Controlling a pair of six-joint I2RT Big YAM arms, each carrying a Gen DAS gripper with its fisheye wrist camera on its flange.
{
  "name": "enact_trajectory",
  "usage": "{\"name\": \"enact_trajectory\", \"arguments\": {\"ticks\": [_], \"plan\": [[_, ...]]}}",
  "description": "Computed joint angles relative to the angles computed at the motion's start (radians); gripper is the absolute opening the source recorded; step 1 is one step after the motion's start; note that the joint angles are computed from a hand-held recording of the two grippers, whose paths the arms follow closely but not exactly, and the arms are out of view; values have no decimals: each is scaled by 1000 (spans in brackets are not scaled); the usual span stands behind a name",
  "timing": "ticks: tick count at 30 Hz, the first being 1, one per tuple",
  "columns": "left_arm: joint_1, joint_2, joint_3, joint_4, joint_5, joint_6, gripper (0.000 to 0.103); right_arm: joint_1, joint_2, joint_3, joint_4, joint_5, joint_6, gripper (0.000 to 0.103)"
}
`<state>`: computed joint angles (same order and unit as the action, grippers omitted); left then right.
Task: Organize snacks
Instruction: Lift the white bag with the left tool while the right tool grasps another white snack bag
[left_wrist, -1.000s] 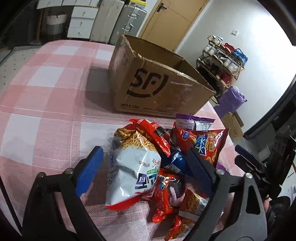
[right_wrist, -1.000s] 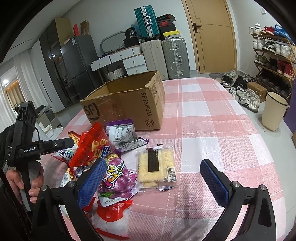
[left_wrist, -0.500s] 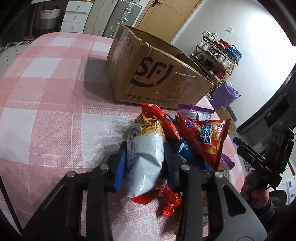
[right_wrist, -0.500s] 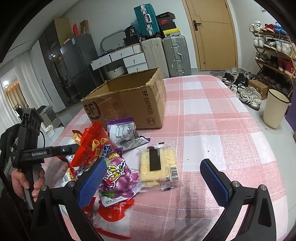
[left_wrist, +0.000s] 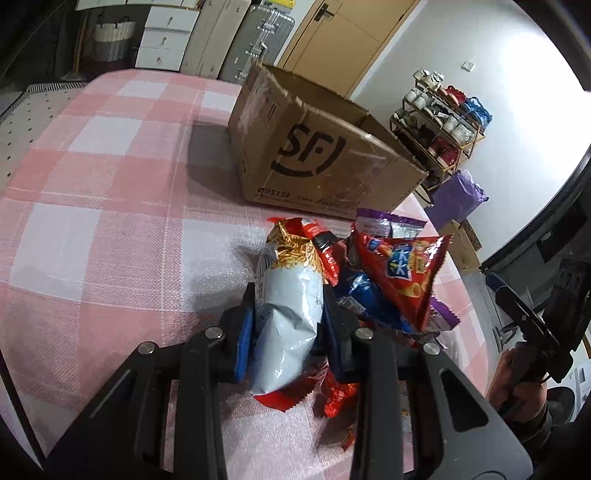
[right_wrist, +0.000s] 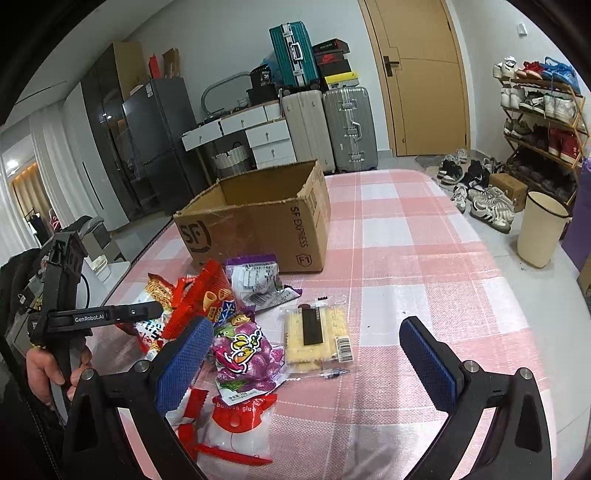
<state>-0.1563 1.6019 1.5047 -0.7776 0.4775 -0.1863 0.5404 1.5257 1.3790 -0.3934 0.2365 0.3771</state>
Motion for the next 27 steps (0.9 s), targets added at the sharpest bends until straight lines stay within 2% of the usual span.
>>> {"name": "enact_trajectory", "arguments": {"ticks": [10, 16, 27], "plan": [[19, -156, -100, 20, 6, -7, 29, 29, -48, -27, 4, 17, -15, 103], [26, -238, -142, 21, 14, -8, 29, 48, -73, -49, 20, -26, -34, 103], [41, -329, -169, 18, 20, 4, 29, 103, -62, -39, -10, -96, -87, 103]]}}
